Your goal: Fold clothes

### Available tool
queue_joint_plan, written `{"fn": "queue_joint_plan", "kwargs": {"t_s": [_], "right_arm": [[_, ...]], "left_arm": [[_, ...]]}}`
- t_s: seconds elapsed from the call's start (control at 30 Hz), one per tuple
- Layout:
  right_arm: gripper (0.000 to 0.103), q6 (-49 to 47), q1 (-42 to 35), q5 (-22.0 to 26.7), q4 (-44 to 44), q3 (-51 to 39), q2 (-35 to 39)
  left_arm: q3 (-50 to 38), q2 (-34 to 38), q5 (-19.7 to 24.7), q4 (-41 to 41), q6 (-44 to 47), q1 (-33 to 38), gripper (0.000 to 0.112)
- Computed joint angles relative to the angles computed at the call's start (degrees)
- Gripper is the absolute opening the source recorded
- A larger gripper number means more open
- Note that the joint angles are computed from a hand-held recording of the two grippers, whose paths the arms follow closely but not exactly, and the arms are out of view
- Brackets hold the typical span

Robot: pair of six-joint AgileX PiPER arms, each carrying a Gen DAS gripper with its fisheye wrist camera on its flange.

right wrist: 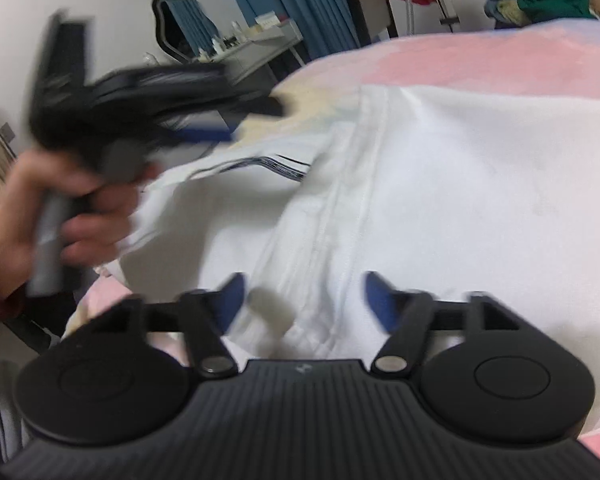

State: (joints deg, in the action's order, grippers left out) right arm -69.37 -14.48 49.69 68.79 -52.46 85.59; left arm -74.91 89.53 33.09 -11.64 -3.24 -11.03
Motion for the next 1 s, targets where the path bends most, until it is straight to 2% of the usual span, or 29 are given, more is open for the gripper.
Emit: {"fn": "queue_joint_plan", "kwargs": {"t_s": [0.17,0.23,0.3,0.37,0.43,0.53,0.57,0.6,0.67,0.7,0.77,0.9,0.97,1.0], "right_arm": [[0.080,-0.8,-0.7,-2.9,0.1,2.3,-3.6],[0.080,1.1,-1.7,-3.9,-0.4,2.9,-4.8],[0.080,3.0,-2.9,-4.7,-1.1,3.4,-6.2],[0.080,4.3,-5.3,-4.4,-2.5,3.6,-7.9],[0.080,4.5,-7.4,-5.9,-3.3,3.8,-9.5],[0.080,7.6,-10.2,-7.0,-6.5,2.4,-10.2],[0.080,7.8,-11.3,-6.7,-6.5,2.3,-10.2],[0.080,7.8,-12.2,-6.4,-6.3,2.2,-10.1],[0.080,7.3,-13.5,-6.3,-5.4,2.4,-9.9],[0.080,7.1,-14.1,-6.2,-4.9,2.5,-9.8],[0.080,5.5,-14.2,-6.2,-3.8,2.7,-9.6],[0.080,1.7,-12.2,-6.5,-0.8,3.1,-9.0],[0.080,-0.6,-10.4,-8.4,0.8,3.8,-9.3],[0.080,-1.9,-9.2,-10.1,1.6,4.1,-9.3]], "left_arm": [[12.3,-17.2,6.3,-2.2,-3.7,11.2,0.100],[15.5,-22.0,9.3,-8.6,-1.9,18.9,0.101],[17.7,-24.4,14.3,-16.6,-0.3,28.0,0.101],[18.2,-23.5,18.2,-21.1,-1.0,34.7,0.102],[19.1,-21.5,19.8,-25.2,-1.0,39.7,0.102],[20.2,-15.1,23.2,-35.8,2.8,46.7,0.098],[20.3,-13.1,22.9,-37.9,2.8,47.3,0.095],[20.1,-12.1,20.7,-37.7,1.2,46.6,0.092],[20.4,-12.0,14.7,-33.8,-4.9,43.0,0.089],[21.0,-12.1,11.8,-33.8,-5.2,42.0,0.089],[22.2,-12.1,6.1,-34.6,-5.0,40.6,0.080],[21.3,-9.7,1.8,-35.4,-2.1,41.3,0.069],[20.8,-9.4,0.1,-33.1,-2.4,40.6,0.055],[20.4,-9.4,-0.7,-31.1,-2.8,39.8,0.051]]}}
